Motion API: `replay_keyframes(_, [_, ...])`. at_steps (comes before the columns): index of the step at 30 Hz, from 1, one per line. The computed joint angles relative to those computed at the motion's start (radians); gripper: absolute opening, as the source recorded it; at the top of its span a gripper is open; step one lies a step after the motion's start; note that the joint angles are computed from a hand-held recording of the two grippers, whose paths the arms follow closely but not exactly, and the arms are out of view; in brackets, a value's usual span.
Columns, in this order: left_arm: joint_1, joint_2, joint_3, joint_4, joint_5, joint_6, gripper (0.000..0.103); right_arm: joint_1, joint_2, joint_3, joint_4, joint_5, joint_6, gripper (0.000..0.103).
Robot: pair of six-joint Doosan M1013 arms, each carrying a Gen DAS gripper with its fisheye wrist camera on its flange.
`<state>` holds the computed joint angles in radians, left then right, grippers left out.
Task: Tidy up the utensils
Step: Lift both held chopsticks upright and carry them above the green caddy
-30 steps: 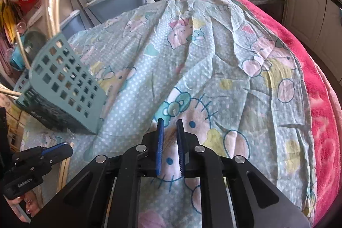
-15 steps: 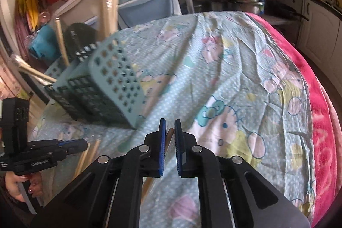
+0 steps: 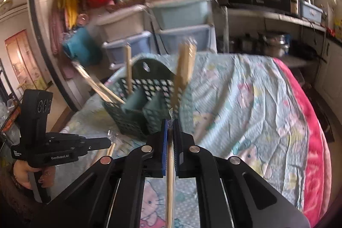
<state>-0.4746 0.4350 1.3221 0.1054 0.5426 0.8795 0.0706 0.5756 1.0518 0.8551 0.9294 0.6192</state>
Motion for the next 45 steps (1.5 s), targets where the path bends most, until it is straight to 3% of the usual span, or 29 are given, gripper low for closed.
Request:
replay_keyframes(3, [-0.006, -0.022, 0.011, 0.047, -0.030, -0.034, 0.000, -0.002, -0.022, 0.016, 0.048, -0.004, -0.047, 0.005])
replay_keyframes(13, [-0.059, 0.050, -0.153, 0.220, -0.035, -0.157, 0.000, -0.009, -0.050, 0.036, 0.194, -0.036, -0.167, 0.005])
replay_keyframes(27, [-0.076, 0.068, -0.230, 0.296, -0.075, -0.183, 0.000, -0.011, -0.065, 0.051, 0.339, -0.098, -0.279, 0.005])
replay_keyframes(45, [-0.079, 0.107, -0.376, 0.460, -0.060, -0.238, 0.000, 0.006, -0.044, -0.032, 0.544, -0.174, -0.409, 0.005])
